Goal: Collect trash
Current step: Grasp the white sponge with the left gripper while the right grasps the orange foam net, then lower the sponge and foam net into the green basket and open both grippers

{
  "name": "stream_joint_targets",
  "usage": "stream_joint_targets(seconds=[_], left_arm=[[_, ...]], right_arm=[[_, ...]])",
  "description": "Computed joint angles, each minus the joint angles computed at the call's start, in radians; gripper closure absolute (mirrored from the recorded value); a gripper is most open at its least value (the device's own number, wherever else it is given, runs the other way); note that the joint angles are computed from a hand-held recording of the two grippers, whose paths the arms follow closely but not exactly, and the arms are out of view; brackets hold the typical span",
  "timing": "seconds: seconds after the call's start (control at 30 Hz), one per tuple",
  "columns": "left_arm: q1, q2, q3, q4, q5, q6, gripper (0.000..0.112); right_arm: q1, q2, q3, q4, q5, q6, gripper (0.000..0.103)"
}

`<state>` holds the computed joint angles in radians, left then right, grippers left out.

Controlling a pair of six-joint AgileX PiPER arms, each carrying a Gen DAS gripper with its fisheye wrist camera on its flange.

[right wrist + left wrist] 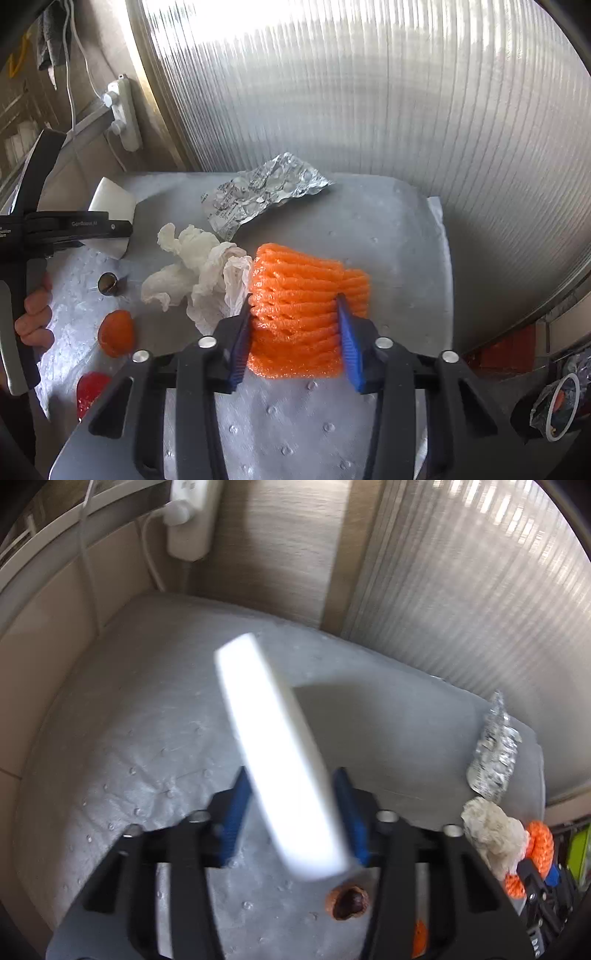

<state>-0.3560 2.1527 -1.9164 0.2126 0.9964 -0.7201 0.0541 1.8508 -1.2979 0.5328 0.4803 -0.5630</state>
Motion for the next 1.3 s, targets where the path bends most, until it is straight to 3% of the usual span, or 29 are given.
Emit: stream_joint_targets(seconds=[0.07,0.37,0.5,0.67,0.87,1.03,1.3], left_arm=[[-0.006,-0.018,0.025,0.003,-0.025,0.015,0.084],[-0.012,-0.171,0.218,0.064,-0.123,-0.005,0.085],[-0.025,-0.366,0.44,0.098,-0.233,-0.024,0.085],[-0.087,-0.585,0.671,0.167,-0.296,-0.121,0.085],[-0.194,-0.754,0.847,0.27,-0.294,-0.264,0.085],[-0.261,-0.885,0.934,0.293,-0.28,-0.307,0.085],[-0.501,-1.104,1.06,0.426,-0.19,-0.462,0.085]], right_arm=[[-0.004,-0.02,0.023,0.006,-0.016,-0.009,0.069],[-0.037,-0.121,0.11,0.163,-0.028,-0.144,0.07],[-0.048,-0.248,0.21,0.274,-0.029,-0.239,0.07],[-0.034,-0.378,0.325,0.29,-0.035,-0.245,0.07],[-0.02,-0.503,0.459,0.31,-0.046,-0.244,0.071],[-0.005,-0.681,0.528,0.217,-0.012,-0.144,0.072],[0.067,-1.0,0.577,0.058,0.193,0.019,0.072]])
